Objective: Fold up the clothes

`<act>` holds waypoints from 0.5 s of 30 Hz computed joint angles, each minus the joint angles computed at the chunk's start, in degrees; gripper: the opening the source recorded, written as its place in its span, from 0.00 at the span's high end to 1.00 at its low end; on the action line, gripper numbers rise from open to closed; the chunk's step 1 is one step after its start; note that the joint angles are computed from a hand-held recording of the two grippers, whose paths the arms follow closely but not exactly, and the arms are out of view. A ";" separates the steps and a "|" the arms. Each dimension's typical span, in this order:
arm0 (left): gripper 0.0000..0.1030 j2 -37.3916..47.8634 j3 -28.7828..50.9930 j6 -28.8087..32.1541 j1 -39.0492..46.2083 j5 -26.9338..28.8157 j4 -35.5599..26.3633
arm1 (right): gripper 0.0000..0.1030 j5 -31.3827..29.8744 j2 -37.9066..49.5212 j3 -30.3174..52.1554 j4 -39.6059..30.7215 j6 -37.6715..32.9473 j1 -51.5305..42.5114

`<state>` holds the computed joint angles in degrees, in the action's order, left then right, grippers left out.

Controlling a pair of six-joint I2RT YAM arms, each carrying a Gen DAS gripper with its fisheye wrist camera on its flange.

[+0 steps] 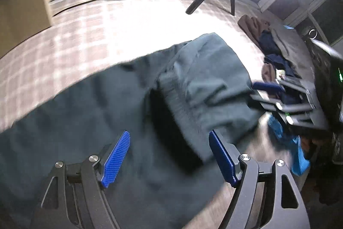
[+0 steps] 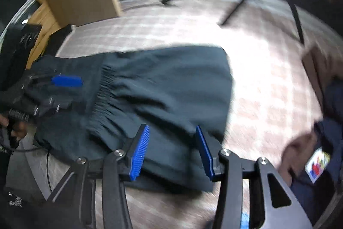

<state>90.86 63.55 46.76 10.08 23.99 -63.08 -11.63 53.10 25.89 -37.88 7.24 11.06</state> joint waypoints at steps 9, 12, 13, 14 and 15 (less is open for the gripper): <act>0.27 5.77 -0.40 -6.39 -8.19 -2.85 9.09 | 0.57 -6.27 0.24 -4.05 0.71 -8.64 -12.31; 0.37 5.20 0.67 -4.91 -7.96 -2.26 6.88 | 0.57 -8.52 -1.53 -5.28 -1.01 -10.94 -16.35; 0.46 4.96 0.69 -4.98 -8.14 -1.68 6.52 | 0.57 -9.67 -3.45 -5.69 -2.83 -11.97 -18.22; 0.54 4.72 0.72 -5.06 -8.32 -1.09 6.15 | 0.57 -10.74 -5.37 -5.97 -4.85 -13.36 -20.46; 0.60 4.23 0.67 -5.17 -8.39 -0.80 6.05 | 0.57 -11.54 -7.31 -6.03 -7.10 -15.30 -23.32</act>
<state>95.10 64.22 41.59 1.70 23.20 -57.03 -23.16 45.79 19.86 -44.98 -8.06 -12.26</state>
